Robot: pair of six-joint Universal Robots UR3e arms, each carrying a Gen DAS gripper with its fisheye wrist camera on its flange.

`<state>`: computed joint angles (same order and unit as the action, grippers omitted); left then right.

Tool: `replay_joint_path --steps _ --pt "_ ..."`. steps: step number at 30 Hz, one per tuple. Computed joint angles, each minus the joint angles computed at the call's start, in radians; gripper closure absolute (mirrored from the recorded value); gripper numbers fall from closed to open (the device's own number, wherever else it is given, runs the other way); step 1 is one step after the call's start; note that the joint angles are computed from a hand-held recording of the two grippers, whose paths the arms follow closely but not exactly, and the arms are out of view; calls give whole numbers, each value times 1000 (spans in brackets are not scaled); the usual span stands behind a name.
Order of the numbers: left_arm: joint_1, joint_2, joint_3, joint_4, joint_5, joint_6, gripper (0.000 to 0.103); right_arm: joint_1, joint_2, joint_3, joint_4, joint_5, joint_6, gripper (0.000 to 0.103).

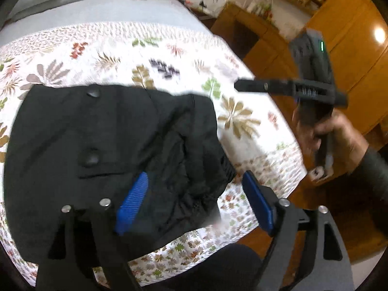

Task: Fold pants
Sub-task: 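Open both tools and release the pants onto the quilt, then grasp the edge of the folded pants with both tools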

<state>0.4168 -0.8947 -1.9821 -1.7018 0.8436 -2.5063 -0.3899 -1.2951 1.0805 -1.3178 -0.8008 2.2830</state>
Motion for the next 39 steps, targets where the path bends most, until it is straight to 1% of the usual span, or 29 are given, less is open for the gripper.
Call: replay_joint_path --steps 1,2,4,8,10,11,12,14,17,19,20,21,23,25,26,27,29,30,33,35,37,38,39 --pt "83 19 39 -117 -30 78 19 0 -25 44 -1 47 3 38" --pt "141 28 72 -199 -46 133 18 5 -47 95 -1 103 6 39" --pt "251 31 124 -323 -55 239 16 23 -62 168 -44 159 37 40" --pt "339 -5 119 -343 -17 276 16 69 -19 245 -166 172 132 41" --pt "347 -35 81 -280 19 242 16 88 15 278 -247 128 200 43" --pt "351 -47 60 -248 33 231 16 91 19 293 -265 110 215 44" --pt "366 -55 51 -245 39 238 16 93 18 322 -293 85 225 46" --pt "385 -78 43 -246 45 248 16 86 -11 372 -322 70 223 46" --pt "414 -103 79 -279 47 271 16 54 -92 421 -321 94 252 43" --pt "478 -114 144 -392 35 339 16 7 -193 491 -302 142 256 42" --pt "511 -111 169 -446 35 374 16 -16 -244 524 -272 166 243 41" --pt "559 -106 208 -518 37 425 15 -47 -314 562 -195 199 201 40" --pt "635 -106 254 -610 44 505 14 -83 -421 621 -43 242 118 40" --pt "712 -127 302 -693 65 570 14 -83 -486 673 11 239 89 40" --pt "755 -149 328 -733 79 597 14 -82 -519 721 -1 229 100 40" --pt "773 -167 345 -749 85 606 13 -74 -533 761 -38 219 130 40" --pt "793 -219 377 -761 103 613 13 -51 -552 857 -202 172 245 41" --pt "792 -262 399 -753 110 605 13 -56 -552 898 -244 169 272 42" --pt "754 -406 459 -699 122 545 12 -75 -545 928 -261 162 286 45" --pt "720 -520 512 -674 125 500 12 -78 -530 887 -207 156 274 45" --pt "672 -676 606 -659 139 445 12 -107 -522 814 -65 163 214 35" --pt "657 -734 647 -669 141 436 12 -124 -524 785 -33 156 215 17" --pt "636 -834 723 -702 139 423 12 -135 -519 768 -31 150 229 3"
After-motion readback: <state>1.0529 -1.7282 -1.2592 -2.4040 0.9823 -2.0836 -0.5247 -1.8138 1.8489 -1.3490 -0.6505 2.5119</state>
